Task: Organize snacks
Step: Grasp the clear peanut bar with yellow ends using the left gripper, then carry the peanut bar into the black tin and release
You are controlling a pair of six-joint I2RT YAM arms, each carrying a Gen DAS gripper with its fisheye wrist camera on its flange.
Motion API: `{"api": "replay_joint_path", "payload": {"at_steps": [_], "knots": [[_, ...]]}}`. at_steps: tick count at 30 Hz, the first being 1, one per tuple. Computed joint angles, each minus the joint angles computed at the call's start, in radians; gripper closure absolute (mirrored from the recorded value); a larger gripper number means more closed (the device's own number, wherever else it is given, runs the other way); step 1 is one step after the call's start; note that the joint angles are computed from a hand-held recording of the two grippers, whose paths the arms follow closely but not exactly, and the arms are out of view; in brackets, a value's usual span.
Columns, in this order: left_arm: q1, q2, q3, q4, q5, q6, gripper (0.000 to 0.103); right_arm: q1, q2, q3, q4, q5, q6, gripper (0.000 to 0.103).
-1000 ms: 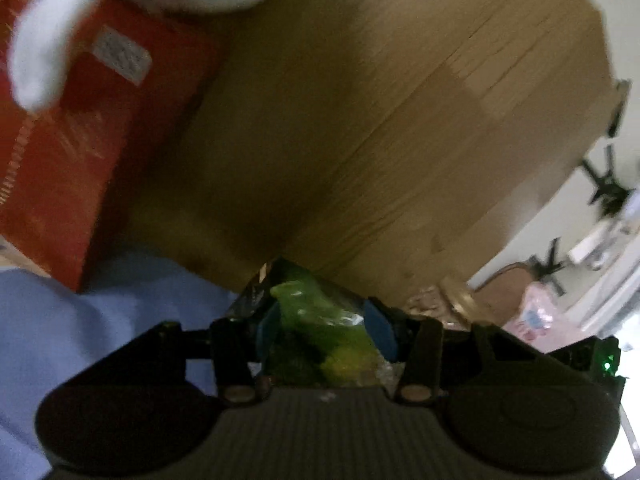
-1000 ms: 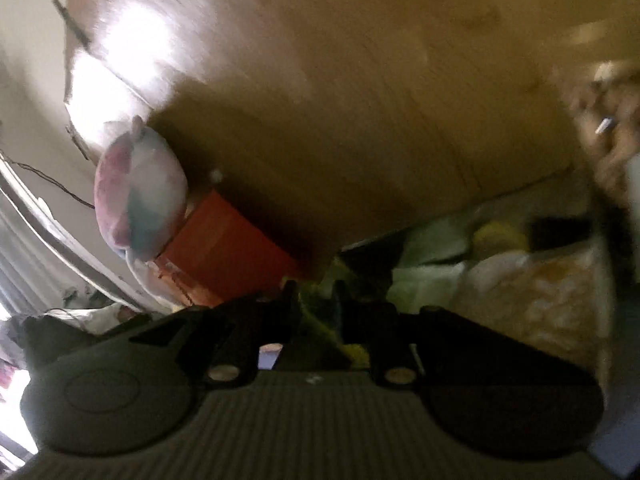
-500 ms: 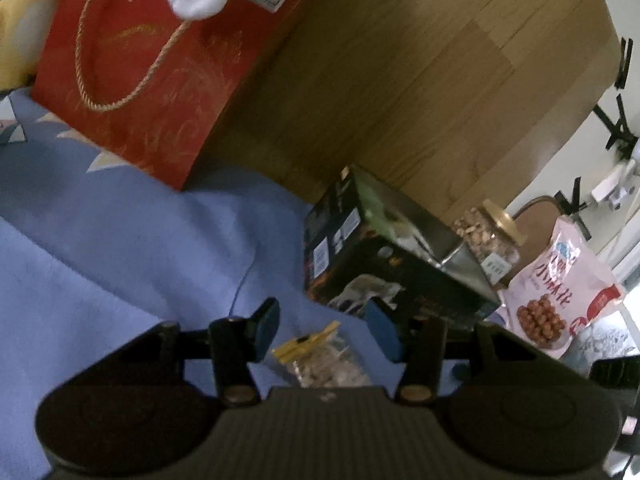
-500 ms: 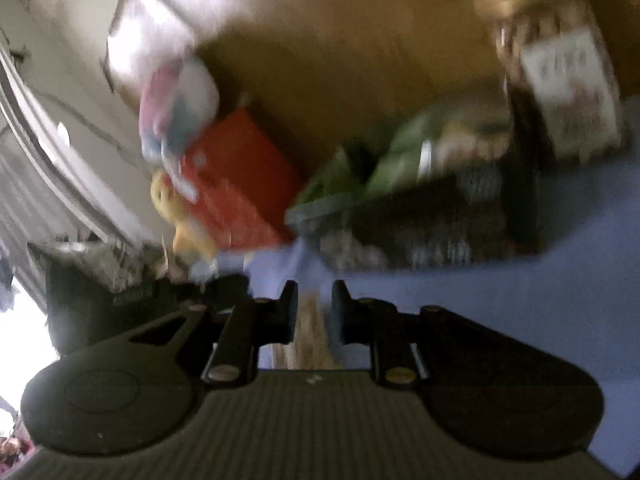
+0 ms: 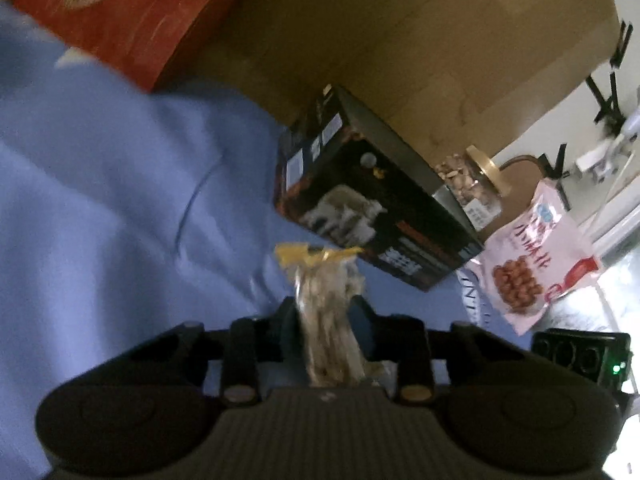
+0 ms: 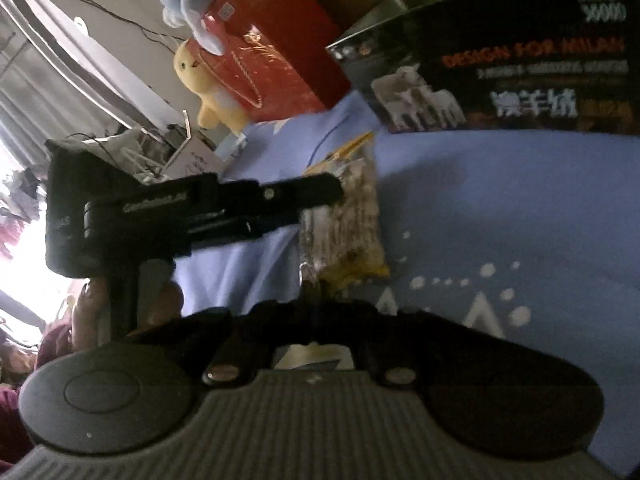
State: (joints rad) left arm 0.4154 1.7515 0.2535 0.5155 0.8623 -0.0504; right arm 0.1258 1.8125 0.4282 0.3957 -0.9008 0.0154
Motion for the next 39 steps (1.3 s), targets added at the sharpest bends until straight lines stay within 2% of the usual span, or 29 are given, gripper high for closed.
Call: {"api": "replay_joint_path", "payload": {"at_steps": [3,5,7,8,10,11,13,15,17,18,20,22,25,27,29,31,34,36,37,39], "knots": [[-0.013,0.0,-0.05,0.098,-0.02,-0.064,0.076,0.018,-0.041,-0.04,0.044,0.04,0.009,0.1],[-0.046,-0.009,-0.065,0.143,-0.057,-0.107,0.076,0.012,-0.069,-0.05,0.024,0.047,0.004,0.097],[-0.063,-0.013,-0.073,0.169,-0.083,-0.133,0.076,-0.018,-0.117,-0.053,-0.057,0.013,-0.039,0.094],[-0.067,-0.009,-0.073,0.179,-0.086,-0.142,0.076,-0.019,-0.128,-0.068,-0.026,0.006,-0.032,0.093],[-0.052,-0.006,-0.073,0.171,-0.073,-0.124,0.075,-0.081,-0.195,-0.087,-0.052,-0.025,-0.078,0.089],[-0.046,-0.002,-0.069,0.166,-0.066,-0.121,0.075,-0.112,-0.213,-0.087,-0.053,-0.043,-0.083,0.086],[-0.04,-0.003,-0.065,0.153,-0.058,-0.123,0.075,-0.133,-0.209,-0.072,-0.024,-0.003,-0.052,0.06],[-0.033,0.012,-0.062,0.159,-0.045,-0.126,0.075,-0.106,-0.156,-0.042,0.02,0.066,-0.04,0.055],[-0.014,0.041,-0.053,0.166,-0.019,-0.13,0.078,-0.048,-0.074,0.009,0.007,0.134,-0.064,0.054],[-0.005,0.054,-0.048,0.165,-0.007,-0.131,0.079,-0.014,-0.043,-0.021,0.127,0.158,-0.042,0.054],[0.035,0.091,-0.035,0.154,0.047,-0.144,0.081,0.049,-0.028,-0.038,0.184,0.169,-0.047,0.057],[0.061,0.078,-0.034,0.121,0.077,-0.141,0.082,0.115,-0.043,-0.062,0.221,0.212,-0.039,0.066],[0.058,-0.039,-0.061,0.065,0.093,-0.13,0.083,0.096,-0.047,-0.081,0.26,0.167,-0.028,0.068],[0.029,-0.142,-0.066,0.034,0.098,-0.168,0.083,0.055,-0.08,-0.104,0.29,0.118,-0.004,0.069],[-0.031,-0.237,-0.031,-0.001,0.091,-0.216,0.083,0.028,-0.16,-0.141,0.322,0.113,0.012,0.069],[-0.104,-0.287,0.036,-0.045,0.063,-0.256,0.083,0.012,-0.225,-0.159,0.361,0.133,0.038,0.069],[-0.247,-0.273,0.177,-0.087,-0.045,-0.277,0.081,-0.036,-0.25,-0.121,0.38,0.15,0.05,0.069],[-0.338,-0.203,0.277,-0.093,-0.135,-0.284,0.069,-0.064,-0.21,-0.063,0.385,0.175,0.057,0.069],[-0.372,-0.156,0.329,-0.106,-0.158,-0.282,0.055,-0.077,-0.187,-0.031,0.377,0.19,0.056,0.068],[-0.439,-0.098,0.374,-0.095,-0.266,-0.273,0.055,-0.083,-0.131,0.034,0.346,0.264,0.027,0.063]]}}
